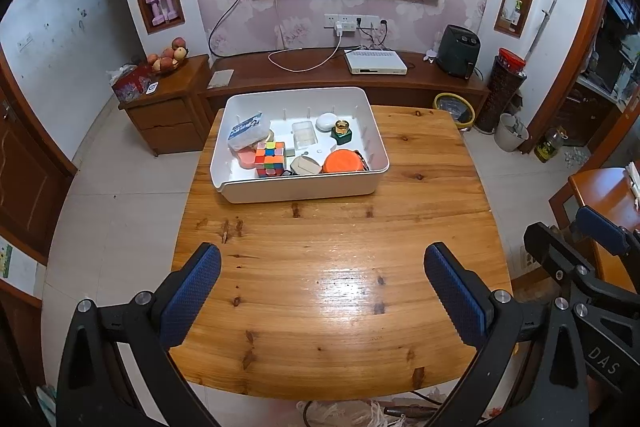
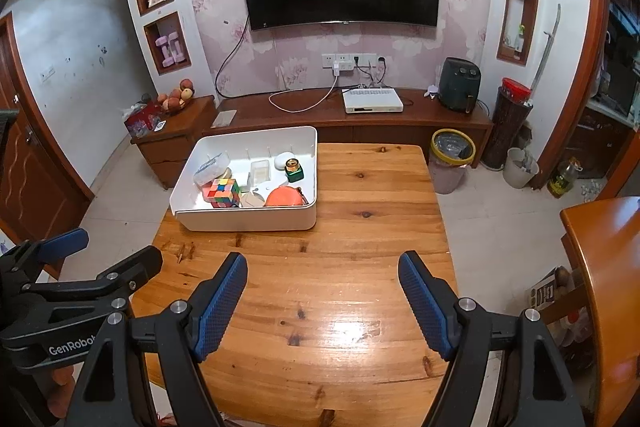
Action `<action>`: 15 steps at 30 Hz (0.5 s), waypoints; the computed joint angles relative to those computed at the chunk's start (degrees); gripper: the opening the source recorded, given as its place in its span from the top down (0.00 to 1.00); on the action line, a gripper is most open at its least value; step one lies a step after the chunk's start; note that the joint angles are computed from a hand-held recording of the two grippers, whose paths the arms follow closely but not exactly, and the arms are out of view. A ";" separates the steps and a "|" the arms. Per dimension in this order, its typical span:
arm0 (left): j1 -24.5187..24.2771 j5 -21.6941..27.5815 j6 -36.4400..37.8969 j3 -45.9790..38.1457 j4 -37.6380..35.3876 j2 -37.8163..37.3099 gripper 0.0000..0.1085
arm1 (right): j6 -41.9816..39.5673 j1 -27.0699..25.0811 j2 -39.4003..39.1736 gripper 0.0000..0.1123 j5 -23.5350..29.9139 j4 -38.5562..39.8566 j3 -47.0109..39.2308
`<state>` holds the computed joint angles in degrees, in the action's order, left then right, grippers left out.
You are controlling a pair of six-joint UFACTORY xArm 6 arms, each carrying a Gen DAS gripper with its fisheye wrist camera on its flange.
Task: Organize rigid objects
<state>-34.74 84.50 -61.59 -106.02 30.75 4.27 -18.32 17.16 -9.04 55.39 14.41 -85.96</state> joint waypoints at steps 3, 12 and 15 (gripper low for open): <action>-0.11 -0.03 -0.36 -0.96 -0.14 0.79 0.07 | 0.07 0.02 -0.04 0.30 0.00 -0.03 0.04; 0.29 0.10 -0.97 -0.93 -0.07 0.80 0.07 | 0.24 0.16 0.01 0.30 0.03 -0.16 -0.07; 0.34 0.03 -0.87 -0.80 -0.12 0.69 0.07 | 0.28 0.17 0.10 0.30 0.12 -0.16 -0.24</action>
<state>-34.40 84.53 -62.46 -106.82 30.64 4.97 -18.05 17.33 -8.93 55.51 14.25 -86.20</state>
